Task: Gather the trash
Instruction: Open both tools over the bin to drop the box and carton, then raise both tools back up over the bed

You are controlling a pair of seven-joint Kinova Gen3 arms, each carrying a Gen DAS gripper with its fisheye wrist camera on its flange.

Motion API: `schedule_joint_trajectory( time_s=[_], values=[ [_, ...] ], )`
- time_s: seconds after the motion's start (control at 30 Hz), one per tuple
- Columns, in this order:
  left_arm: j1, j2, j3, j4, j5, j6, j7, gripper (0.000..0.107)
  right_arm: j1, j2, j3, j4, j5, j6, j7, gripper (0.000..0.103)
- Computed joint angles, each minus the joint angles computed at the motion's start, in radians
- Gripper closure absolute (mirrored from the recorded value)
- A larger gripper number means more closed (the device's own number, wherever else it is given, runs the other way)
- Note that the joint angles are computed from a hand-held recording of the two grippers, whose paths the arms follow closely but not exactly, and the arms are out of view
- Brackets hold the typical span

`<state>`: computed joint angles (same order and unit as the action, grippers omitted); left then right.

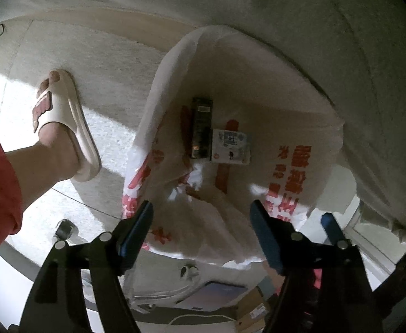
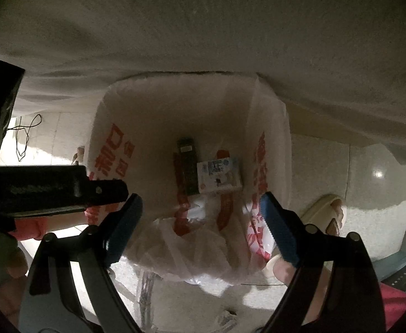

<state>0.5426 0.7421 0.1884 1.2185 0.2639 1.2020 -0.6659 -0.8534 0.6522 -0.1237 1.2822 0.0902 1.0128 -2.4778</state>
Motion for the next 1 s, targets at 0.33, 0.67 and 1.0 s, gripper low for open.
schedule_joint_trajectory(
  time_s=[0.33, 0.67, 1.0],
  values=[
    [0.060, -0.020, -0.033, -0.134, -0.128, 0.291, -0.008, 0.031, -0.042, -0.102, 0.005, -0.002, 0.055, 0.082, -0.012, 0.018],
    [0.095, -0.265, -0.043, -0.116, -0.256, 0.367, -0.018, 0.030, -0.127, -0.315, -0.020, 0.021, 0.248, 0.167, -0.143, 0.012],
    [0.170, -0.296, -0.074, -0.571, -0.495, 0.658, -0.247, 0.018, -0.101, -0.438, -0.110, -0.141, 0.322, 0.224, 0.007, 0.008]
  ],
)
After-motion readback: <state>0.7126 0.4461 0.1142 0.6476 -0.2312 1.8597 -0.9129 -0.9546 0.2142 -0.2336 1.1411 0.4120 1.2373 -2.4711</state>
